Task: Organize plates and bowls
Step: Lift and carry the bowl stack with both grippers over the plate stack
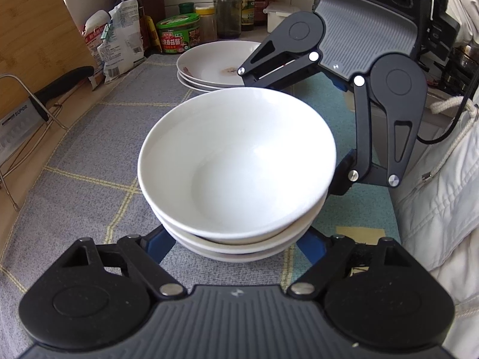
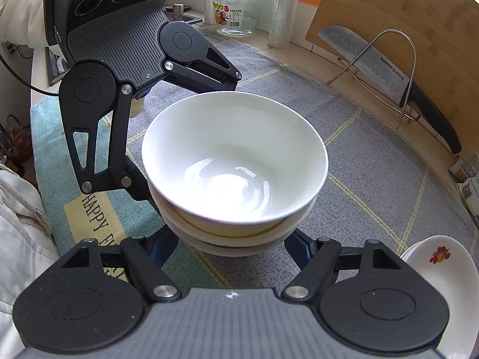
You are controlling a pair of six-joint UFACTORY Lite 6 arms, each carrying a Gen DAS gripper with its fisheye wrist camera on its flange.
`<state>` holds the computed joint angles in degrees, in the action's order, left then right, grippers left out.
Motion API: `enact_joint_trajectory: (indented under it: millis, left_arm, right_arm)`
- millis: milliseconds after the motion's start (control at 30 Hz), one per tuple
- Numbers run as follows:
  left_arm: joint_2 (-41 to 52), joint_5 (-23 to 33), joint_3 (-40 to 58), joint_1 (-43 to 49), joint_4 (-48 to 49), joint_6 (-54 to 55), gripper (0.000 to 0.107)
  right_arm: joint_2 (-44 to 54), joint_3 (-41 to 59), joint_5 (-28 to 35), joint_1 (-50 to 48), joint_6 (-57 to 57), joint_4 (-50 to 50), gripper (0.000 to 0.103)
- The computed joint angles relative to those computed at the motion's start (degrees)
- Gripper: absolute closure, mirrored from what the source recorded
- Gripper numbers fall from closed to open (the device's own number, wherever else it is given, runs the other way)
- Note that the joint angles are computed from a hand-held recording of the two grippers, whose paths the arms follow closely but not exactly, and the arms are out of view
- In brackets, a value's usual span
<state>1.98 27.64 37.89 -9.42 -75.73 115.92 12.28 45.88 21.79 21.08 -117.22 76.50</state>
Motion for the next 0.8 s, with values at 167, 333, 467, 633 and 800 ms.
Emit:
enact_joint_trajectory:
  millis: [167,333,467,633,800]
  left_arm:
    - [0.56,0.11,0.17,-0.10,-1.13,1.09,0.021]
    - [0.65,0.09,-0.12,-0.04,-1.80,2.36,0.020]
    - [0.75,-0.31,0.22,-0.34,-0.38,1.21,0.020]
    - [1.27,-0.28,1.03,-0.28,1.16,0.16,0.020]
    - [1.32,-0.67,1.27,-0.63,1.25,-0.67,0.021]
  right_arm:
    - [-0.12,0.00,-0.07,0.04,0.67,-0.64,0.022]
    - [-0.26,-0.36,-0.36,0.20,-0.44,0.25,0.021]
    - [0.09,0.01,-1.04,0.62,-0.74,-0.30,0.021]
    - [-0.21,-0.78,-1.31,0.59,-2.90,2.62,0.021]
    - [-0.78,-1.21,-1.91,0.88,-2.17,2.97,0.022]
